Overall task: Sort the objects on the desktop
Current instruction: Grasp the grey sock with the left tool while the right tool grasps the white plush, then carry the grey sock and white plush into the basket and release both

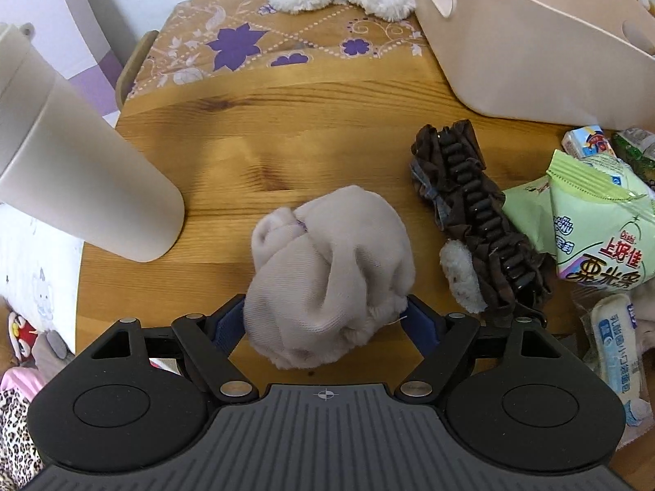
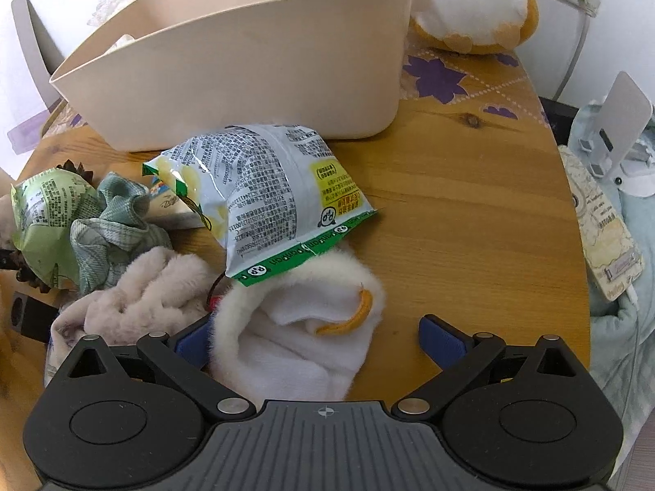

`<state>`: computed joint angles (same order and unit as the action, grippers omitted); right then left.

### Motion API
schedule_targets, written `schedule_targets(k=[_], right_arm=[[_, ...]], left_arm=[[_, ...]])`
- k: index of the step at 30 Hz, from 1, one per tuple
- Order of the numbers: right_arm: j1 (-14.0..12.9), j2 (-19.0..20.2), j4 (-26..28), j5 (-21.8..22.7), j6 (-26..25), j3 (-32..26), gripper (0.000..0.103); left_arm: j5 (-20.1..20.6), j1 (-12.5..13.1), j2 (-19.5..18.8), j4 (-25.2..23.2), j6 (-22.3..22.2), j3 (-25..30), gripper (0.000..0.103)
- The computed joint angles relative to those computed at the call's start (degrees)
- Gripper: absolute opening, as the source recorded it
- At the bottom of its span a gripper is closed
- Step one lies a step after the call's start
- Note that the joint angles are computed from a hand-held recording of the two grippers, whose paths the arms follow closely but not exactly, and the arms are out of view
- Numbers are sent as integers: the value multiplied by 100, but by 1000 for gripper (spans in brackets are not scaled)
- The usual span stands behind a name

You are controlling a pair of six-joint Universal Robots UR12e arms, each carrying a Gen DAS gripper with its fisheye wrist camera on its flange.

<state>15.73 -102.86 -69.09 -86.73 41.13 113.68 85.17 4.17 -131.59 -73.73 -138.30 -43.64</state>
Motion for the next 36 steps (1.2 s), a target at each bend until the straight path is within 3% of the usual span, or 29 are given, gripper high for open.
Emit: schedule_targets(k=[4, 10, 12, 14, 20, 26, 36], right_arm=[[-74, -34, 13, 92, -133, 19, 99], [-118, 20, 186, 83, -319, -75, 74], [-115, 65, 241, 46, -294, -123, 66], [-120, 111, 297, 32, -242, -175, 54], [-140, 273, 464, 30, -99, -357, 33], [-168, 438, 541, 59, -81, -550, 24], [-178, 785, 1044, 324, 106, -1073, 22]], left_arm=[[-4, -10, 0, 35, -185, -36, 80], [-135, -25, 34, -62, -158, -78, 57], [-151, -36, 79, -26, -35, -158, 39], [-190, -39, 105, -58, 42, -187, 35], [-245, -32, 204, -69, 16, -313, 28], [-376, 2, 312, -15, 6, -456, 23], [-770, 94, 550, 196, -95, -688, 22]])
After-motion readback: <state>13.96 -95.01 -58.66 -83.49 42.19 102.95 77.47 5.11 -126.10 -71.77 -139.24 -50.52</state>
